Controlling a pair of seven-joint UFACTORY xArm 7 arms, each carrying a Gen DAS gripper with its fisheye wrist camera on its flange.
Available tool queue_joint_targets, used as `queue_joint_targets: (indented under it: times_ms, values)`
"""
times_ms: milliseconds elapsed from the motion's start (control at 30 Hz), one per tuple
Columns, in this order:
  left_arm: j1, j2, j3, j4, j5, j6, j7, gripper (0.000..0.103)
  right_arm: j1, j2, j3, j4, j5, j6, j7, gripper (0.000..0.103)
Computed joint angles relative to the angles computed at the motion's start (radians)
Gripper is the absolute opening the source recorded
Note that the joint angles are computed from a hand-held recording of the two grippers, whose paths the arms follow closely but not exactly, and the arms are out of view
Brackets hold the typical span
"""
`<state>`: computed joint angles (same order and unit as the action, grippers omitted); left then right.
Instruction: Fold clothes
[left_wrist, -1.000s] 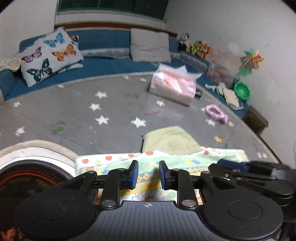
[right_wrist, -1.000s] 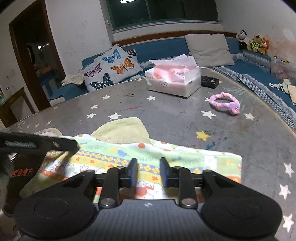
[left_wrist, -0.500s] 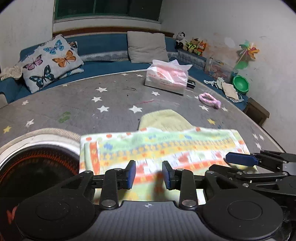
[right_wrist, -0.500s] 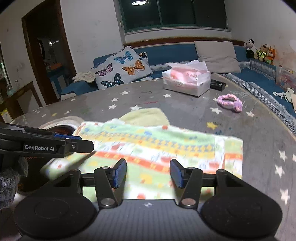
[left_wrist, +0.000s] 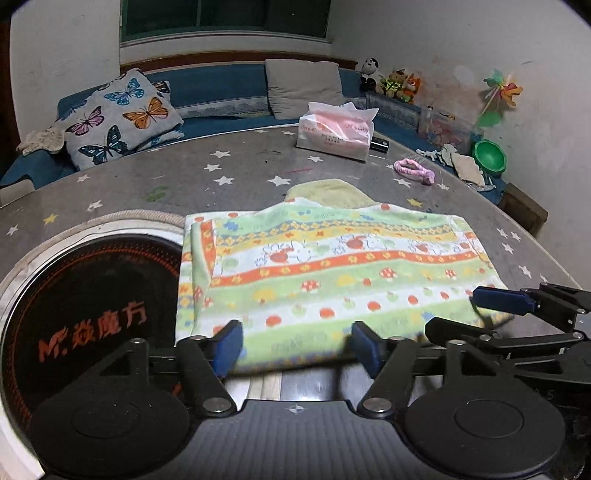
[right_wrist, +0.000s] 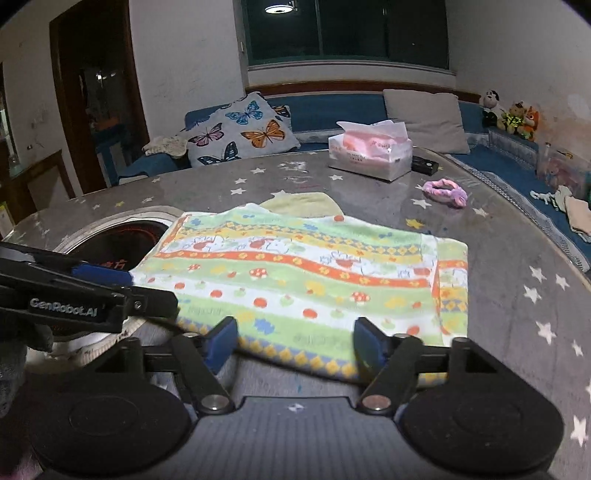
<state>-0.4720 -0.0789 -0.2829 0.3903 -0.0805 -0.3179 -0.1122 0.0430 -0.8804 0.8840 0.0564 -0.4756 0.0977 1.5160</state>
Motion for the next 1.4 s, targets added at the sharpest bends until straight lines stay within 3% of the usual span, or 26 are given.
queue_joint_targets:
  times_ms: [200, 367, 500, 733, 1400]
  values:
    - [0.052, -0.071, -0.13, -0.075, -0.185, -0.012, 0.09, 0.092, 0.099, -0.019, -0.003, 0.007, 0.007, 0.103, 0.062, 0.086]
    - [0.091, -0.122, -0.207, -0.123, -0.267, -0.01, 0.103, 0.101, 0.159, -0.012, -0.011, 0.021, -0.015, 0.18, 0.127, 0.096]
    - [0.114, -0.156, -0.235, -0.157, -0.27, -0.007, 0.07, 0.103, 0.199, 0.009, -0.011, 0.04, -0.041, 0.243, 0.179, 0.103]
    - [0.169, -0.207, -0.294, -0.205, -0.235, 0.021, -0.012, 0.103, 0.245, 0.063, -0.016, 0.067, -0.093, 0.312, 0.273, 0.103]
    - [0.196, -0.303, -0.3, -0.273, -0.037, 0.045, -0.221, 0.103, 0.373, 0.143, -0.098, 0.096, -0.205, 0.429, 0.429, 0.103]
